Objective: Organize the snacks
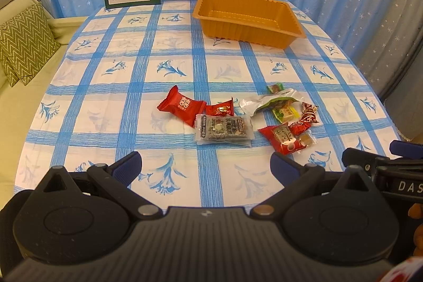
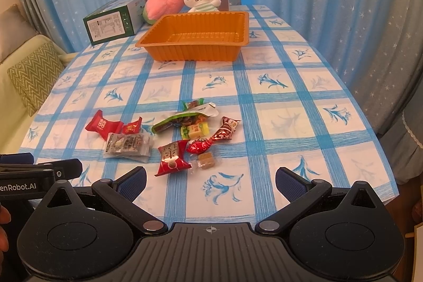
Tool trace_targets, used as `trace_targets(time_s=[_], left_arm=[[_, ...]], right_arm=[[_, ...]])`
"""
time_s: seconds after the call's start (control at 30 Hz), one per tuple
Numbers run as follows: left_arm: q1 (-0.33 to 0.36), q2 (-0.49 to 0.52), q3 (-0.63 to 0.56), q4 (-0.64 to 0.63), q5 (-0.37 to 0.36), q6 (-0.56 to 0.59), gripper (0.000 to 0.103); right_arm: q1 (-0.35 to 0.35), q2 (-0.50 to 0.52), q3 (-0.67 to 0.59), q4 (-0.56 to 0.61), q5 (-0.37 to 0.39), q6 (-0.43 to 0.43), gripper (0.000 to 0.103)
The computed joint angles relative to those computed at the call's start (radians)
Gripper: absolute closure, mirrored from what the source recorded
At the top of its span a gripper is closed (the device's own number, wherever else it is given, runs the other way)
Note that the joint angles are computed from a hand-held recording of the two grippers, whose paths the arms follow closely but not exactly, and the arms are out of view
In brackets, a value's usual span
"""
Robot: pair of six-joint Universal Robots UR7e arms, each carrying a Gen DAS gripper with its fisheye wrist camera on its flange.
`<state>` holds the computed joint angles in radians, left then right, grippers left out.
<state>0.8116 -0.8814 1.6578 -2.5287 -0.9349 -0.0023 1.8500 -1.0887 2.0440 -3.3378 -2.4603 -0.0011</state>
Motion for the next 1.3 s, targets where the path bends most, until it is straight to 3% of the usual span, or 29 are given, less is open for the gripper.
trace_targets(time_s=[1.3], left_arm=[[-0.001, -0.001, 0.002, -0.002, -0.004, -0.004, 0.000]], right_arm=[[-0.001, 0.012, 0.000, -0.012, -0.002, 0.000, 0.000]])
